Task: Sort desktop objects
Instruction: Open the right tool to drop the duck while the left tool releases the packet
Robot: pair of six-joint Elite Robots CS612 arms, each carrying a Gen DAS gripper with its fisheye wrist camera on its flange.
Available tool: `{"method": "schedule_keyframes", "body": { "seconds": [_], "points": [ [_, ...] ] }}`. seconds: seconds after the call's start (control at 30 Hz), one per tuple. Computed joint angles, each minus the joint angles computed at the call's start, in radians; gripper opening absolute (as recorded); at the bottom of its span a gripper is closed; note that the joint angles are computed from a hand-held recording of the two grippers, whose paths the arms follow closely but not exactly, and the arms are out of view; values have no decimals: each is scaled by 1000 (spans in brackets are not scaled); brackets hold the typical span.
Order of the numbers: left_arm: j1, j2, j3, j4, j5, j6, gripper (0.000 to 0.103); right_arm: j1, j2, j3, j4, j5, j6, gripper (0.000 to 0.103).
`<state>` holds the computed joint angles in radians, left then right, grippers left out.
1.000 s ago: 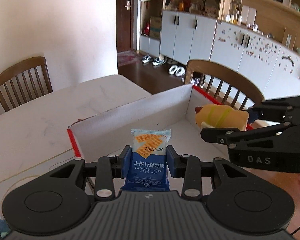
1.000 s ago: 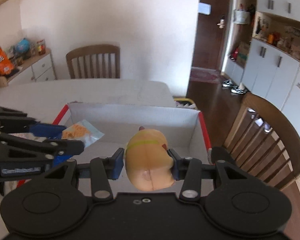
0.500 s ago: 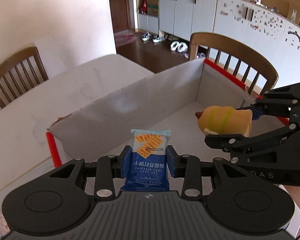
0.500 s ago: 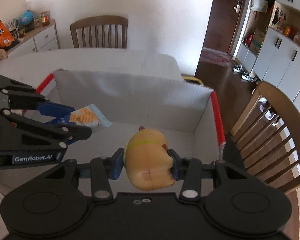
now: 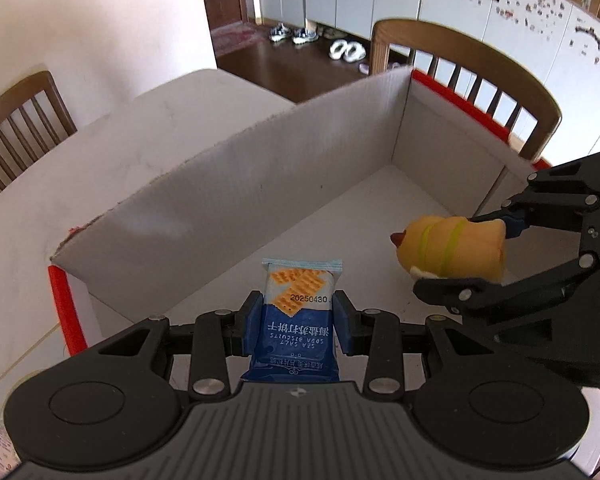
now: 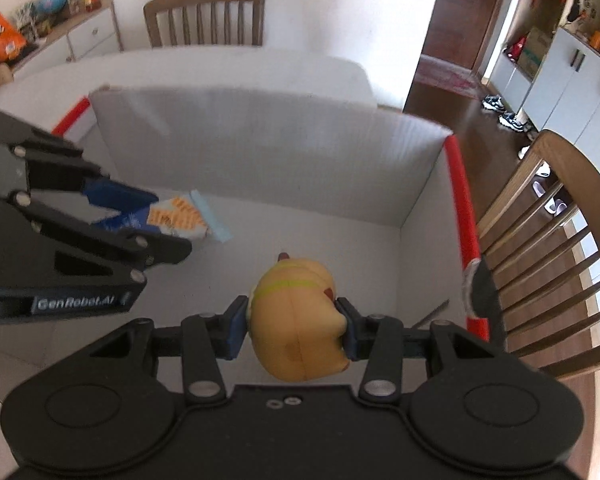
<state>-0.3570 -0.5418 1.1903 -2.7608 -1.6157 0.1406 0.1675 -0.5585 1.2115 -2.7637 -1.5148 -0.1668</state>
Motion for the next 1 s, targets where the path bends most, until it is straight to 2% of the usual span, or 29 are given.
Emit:
{"method": "schedule_keyframes", "body": {
  "seconds": [0.43, 0.73, 0.87, 1.0],
  "points": [
    [3, 19, -66, 168, -27, 10, 36, 11, 15, -52, 140, -31, -35, 45],
    [4, 39, -121, 275, -30, 3, 36, 8, 20, -71, 179, -25, -28, 47],
    [2, 40, -125, 293, -23, 25, 36, 10, 29, -89, 193, -33, -36, 47],
    [-1, 38, -120, 291, -12, 24, 37, 13, 28, -86, 185, -39, -35, 57]
  ]
}}
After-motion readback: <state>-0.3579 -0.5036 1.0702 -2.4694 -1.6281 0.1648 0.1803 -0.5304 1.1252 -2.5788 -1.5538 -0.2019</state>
